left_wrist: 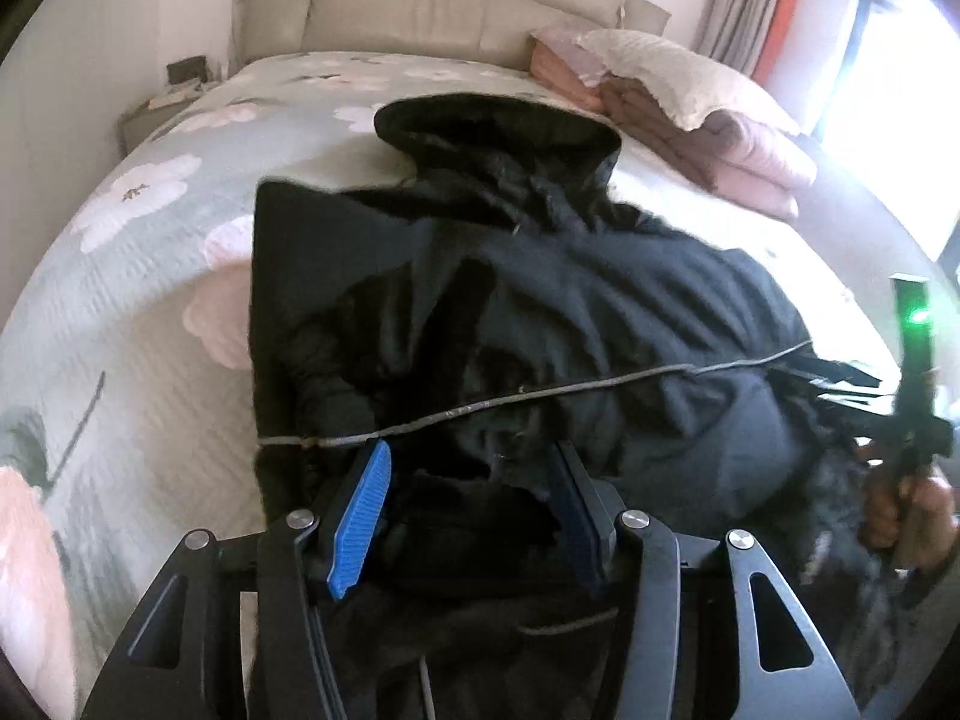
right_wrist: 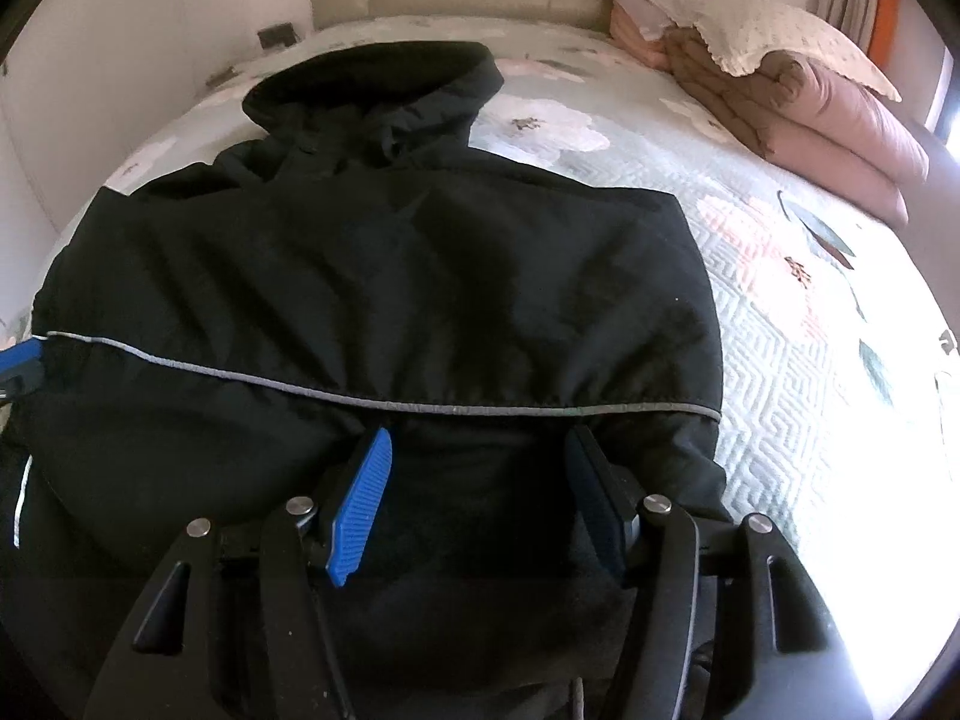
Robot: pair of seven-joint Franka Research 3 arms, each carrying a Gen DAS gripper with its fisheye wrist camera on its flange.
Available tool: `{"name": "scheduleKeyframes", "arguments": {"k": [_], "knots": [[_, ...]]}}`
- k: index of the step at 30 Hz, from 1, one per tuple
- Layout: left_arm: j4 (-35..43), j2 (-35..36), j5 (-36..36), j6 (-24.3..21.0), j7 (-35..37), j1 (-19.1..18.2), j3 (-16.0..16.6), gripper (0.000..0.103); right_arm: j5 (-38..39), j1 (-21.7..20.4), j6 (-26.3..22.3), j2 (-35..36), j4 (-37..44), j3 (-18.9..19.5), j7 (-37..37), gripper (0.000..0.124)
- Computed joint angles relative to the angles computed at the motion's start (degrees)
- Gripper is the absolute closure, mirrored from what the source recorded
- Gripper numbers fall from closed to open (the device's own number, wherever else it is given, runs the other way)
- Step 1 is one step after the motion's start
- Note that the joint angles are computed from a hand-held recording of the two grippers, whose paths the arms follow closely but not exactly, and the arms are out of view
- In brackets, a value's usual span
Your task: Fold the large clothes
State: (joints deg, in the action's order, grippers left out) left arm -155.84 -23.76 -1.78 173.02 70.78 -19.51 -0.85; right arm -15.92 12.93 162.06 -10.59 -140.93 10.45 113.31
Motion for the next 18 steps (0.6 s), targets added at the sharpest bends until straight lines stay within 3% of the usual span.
{"name": "scheduleKeyframes", "arguments": {"k": [3,7,11,14,18], "knots": [[1.2,-4.7,-0.7,-5.4,2.8,-1.1,2.4,0.047,9.5,3.5,-6.4,-1.0,3.3,-2.2,-5.4,0.06],[7.9,-5.5,-3.3,-13.8,9.0,-1.2,5.2,0.047,12.3,3.9,-13.1,-0.7,10.2,-1.8,-6.0,0.06],[16.7,-0.8,-4.9,-18.4,13.5,1.9,4.5,0.047,7.6,3.2,-14.9,2.8,18.8,-0.9,-4.0,0.06],[24.1,5.1,-4.8,-20.2,12.9,5.9,2.4,0.047,1.9,3.3,-15.0,8.2,26.5,-1.4,-1.0,0.06],[33.9,14.3,-4.9,-20.7,9.6,11.0,-0.4,0.047,7.1,4.7,-15.4,18.5,39.1,-4.2,-3.0,0.06]]}}
